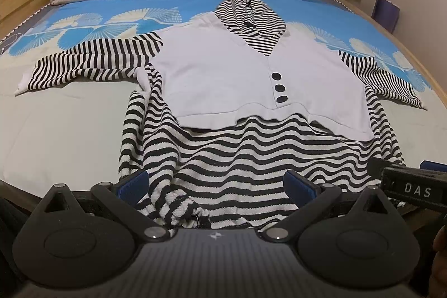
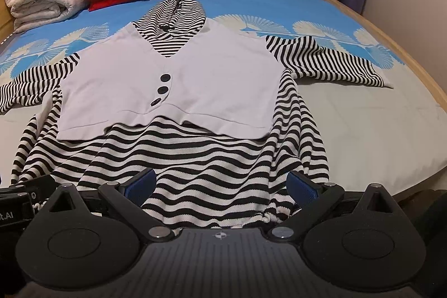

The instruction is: Fold small clothes

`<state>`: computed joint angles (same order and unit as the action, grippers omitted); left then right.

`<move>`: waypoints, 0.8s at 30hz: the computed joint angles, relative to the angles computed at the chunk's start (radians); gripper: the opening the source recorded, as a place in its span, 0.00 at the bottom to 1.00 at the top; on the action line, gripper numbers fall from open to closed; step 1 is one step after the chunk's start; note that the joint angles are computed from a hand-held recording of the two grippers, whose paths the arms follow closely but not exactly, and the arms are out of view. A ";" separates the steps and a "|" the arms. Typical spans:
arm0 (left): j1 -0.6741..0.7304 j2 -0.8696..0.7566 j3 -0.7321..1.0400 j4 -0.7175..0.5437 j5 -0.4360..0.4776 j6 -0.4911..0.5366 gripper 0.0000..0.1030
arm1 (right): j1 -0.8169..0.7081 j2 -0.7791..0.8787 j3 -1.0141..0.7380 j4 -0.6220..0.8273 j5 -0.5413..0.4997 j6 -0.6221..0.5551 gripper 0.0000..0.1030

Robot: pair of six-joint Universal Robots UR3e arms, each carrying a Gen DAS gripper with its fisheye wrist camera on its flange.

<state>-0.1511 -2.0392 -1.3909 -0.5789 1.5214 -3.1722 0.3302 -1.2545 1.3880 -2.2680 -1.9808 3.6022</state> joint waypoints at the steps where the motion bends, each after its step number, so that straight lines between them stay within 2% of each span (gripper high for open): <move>1: 0.000 -0.001 0.002 -0.002 0.001 0.000 0.99 | -0.003 -0.001 0.002 -0.002 -0.004 0.007 0.94; 3: 0.005 -0.014 0.021 -0.014 0.008 -0.005 0.99 | -0.019 -0.005 0.006 -0.006 -0.009 0.030 0.91; 5: 0.012 -0.041 0.061 -0.034 0.038 -0.029 0.99 | -0.049 -0.011 0.022 -0.014 -0.018 0.051 0.82; 7: 0.019 -0.089 0.131 -0.078 0.081 -0.058 0.99 | -0.086 -0.013 0.037 -0.010 -0.033 0.086 0.79; 11: 0.030 -0.210 0.313 -0.213 0.152 -0.088 0.99 | -0.165 -0.007 0.065 0.025 -0.020 0.132 0.78; 15: 0.045 -0.298 0.430 -0.302 0.176 -0.089 0.99 | -0.213 0.015 0.071 0.073 0.007 0.168 0.72; 16: 0.045 -0.308 0.436 -0.308 0.186 -0.086 0.99 | -0.221 0.017 0.077 0.086 0.014 0.177 0.69; 18: 0.050 -0.339 0.471 -0.346 0.195 -0.076 0.97 | -0.238 0.011 0.097 0.096 0.047 0.177 0.56; 20: 0.054 -0.357 0.488 -0.375 0.222 -0.072 0.89 | -0.249 0.003 0.115 0.099 0.067 0.154 0.29; 22: 0.069 -0.355 0.481 -0.387 0.231 -0.083 0.86 | -0.249 -0.004 0.119 0.118 0.052 0.138 0.21; 24: 0.082 -0.340 0.476 -0.400 0.223 -0.097 0.86 | -0.249 -0.010 0.120 0.140 0.049 0.135 0.20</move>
